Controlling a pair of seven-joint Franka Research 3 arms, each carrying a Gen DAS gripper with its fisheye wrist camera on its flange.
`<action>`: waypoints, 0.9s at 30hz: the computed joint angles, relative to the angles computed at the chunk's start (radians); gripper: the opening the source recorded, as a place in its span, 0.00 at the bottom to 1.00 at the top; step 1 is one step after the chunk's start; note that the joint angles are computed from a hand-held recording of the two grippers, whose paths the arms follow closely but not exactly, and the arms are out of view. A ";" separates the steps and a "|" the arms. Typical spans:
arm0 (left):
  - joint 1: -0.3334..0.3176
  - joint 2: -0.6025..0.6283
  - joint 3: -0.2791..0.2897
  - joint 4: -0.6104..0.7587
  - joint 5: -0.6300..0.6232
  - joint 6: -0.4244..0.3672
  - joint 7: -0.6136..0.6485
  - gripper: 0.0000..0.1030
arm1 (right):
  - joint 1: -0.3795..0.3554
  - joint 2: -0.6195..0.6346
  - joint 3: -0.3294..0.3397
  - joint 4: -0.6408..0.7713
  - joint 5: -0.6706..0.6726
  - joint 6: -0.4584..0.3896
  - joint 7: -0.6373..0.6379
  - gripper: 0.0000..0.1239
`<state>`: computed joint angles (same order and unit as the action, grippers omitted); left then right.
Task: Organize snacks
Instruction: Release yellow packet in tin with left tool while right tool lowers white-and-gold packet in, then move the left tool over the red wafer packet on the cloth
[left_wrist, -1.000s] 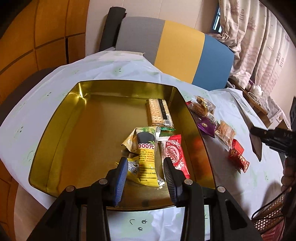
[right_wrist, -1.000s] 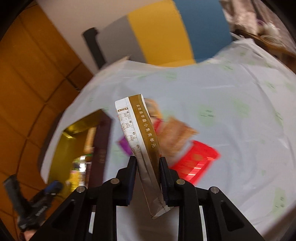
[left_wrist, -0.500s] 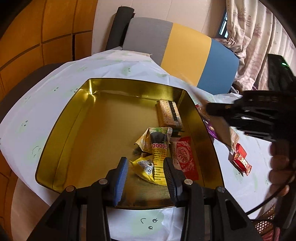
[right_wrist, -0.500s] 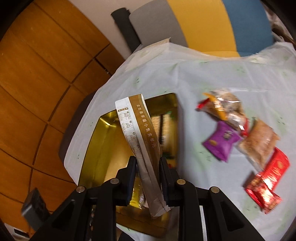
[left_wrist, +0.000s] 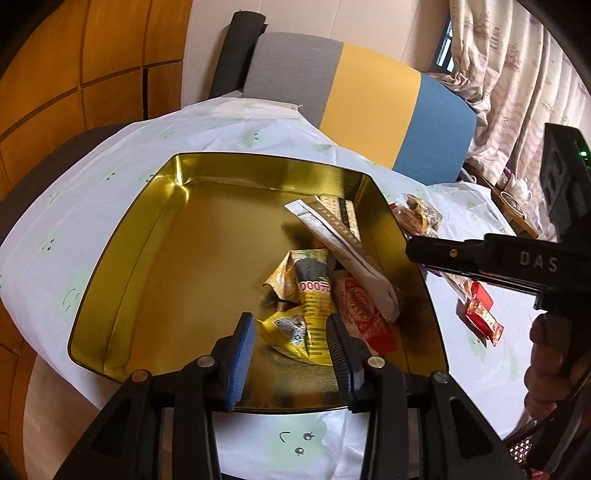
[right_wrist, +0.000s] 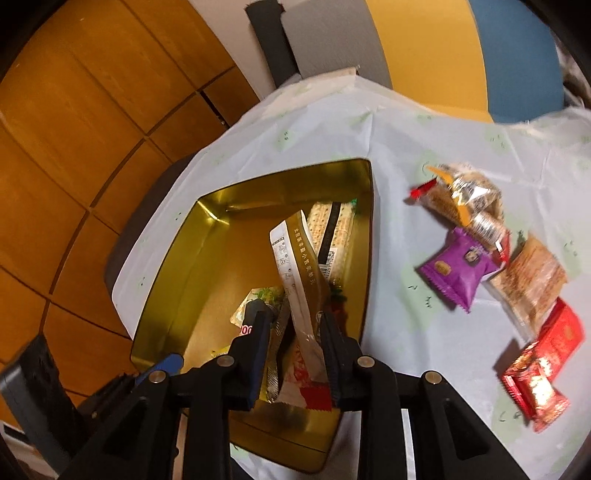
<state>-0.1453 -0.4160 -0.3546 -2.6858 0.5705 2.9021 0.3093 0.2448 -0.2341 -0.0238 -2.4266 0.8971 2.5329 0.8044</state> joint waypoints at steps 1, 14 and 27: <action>-0.001 0.000 -0.001 0.002 0.001 -0.002 0.000 0.39 | -0.002 -0.008 -0.001 -0.004 -0.004 0.007 -0.010 0.24; -0.023 0.002 -0.012 0.035 0.019 -0.035 0.013 0.39 | -0.041 -0.131 -0.044 -0.104 -0.105 0.140 -0.084 0.47; -0.060 0.049 -0.014 0.090 0.036 -0.064 0.035 0.39 | -0.248 -0.060 -0.103 -0.044 -0.379 0.224 0.043 0.54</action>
